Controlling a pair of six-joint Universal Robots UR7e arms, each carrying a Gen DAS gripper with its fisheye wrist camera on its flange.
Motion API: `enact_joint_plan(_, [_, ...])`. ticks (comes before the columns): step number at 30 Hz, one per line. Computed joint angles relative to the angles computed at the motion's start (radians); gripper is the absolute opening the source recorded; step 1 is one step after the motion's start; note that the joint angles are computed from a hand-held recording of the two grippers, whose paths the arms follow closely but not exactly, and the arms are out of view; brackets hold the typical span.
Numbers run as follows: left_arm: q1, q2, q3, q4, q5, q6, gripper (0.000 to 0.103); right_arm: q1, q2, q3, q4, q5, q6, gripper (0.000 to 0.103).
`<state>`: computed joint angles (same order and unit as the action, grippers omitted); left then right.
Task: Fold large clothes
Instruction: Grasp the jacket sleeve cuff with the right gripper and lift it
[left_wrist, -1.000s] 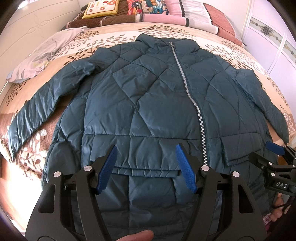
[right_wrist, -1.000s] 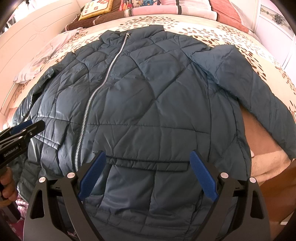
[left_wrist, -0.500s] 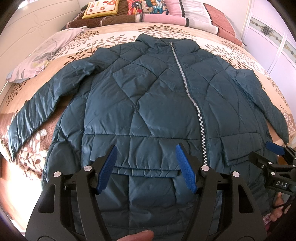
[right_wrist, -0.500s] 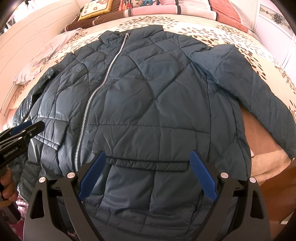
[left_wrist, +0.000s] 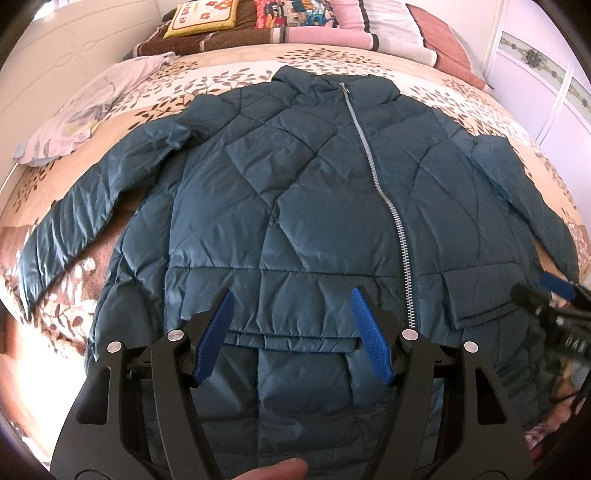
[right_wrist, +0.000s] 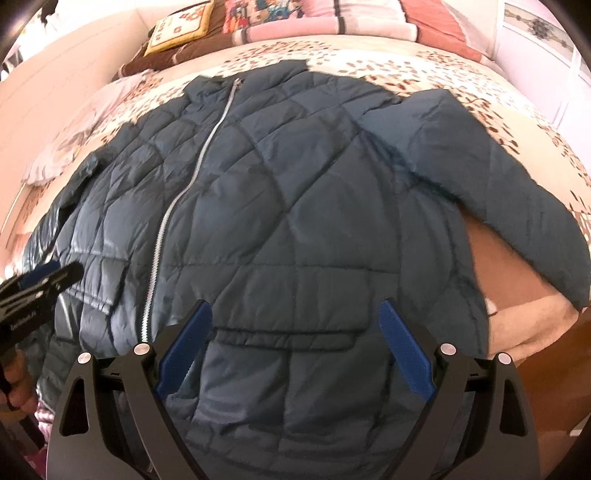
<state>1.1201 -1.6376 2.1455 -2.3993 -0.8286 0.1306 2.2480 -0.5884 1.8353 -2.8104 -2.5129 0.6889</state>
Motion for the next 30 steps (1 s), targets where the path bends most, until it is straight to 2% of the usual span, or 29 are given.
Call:
enact_joint_plan(5, [-0.004,0.001,-0.003,0.006,0.006,-0.002,0.066,-0.017,-0.069,0.075,-0.045,-0.089,0.087,0.089])
enact_joint_plan(10, [-0.006,0.001,-0.006,0.012,0.002,-0.003,0.066,-0.068,-0.183,0.237,-0.222,-0.139,0.212,0.089])
enact_joint_plan(12, [-0.009,0.004,-0.006,0.005,0.002,0.002,0.067,-0.1,-0.228,0.316,-0.328,-0.132,0.271,0.089])
enact_joint_plan(14, [-0.012,0.005,-0.006,0.0,-0.002,0.006,0.067,-0.138,-0.268,0.39,-0.44,-0.104,0.309,0.077])
enact_joint_plan(15, [-0.014,0.006,-0.006,-0.001,-0.003,0.007,0.067,-0.155,-0.282,0.424,-0.497,-0.085,0.326,0.075])
enact_joint_plan(17, [-0.019,0.011,-0.007,-0.001,0.001,0.007,0.067,-0.191,-0.302,0.488,-0.636,-0.054,0.333,0.069])
enact_joint_plan(24, [-0.027,0.03,-0.022,0.017,0.009,-0.008,0.067,-0.278,-0.298,0.609,-0.996,0.056,0.32,0.067])
enact_joint_plan(27, [-0.03,0.034,-0.026,0.022,0.008,-0.012,0.067,-0.304,-0.289,0.632,-1.084,0.073,0.314,0.063])
enact_joint_plan(30, [-0.033,0.038,-0.025,0.024,0.008,-0.009,0.067,-0.316,-0.292,0.634,-1.1,0.039,0.305,0.062])
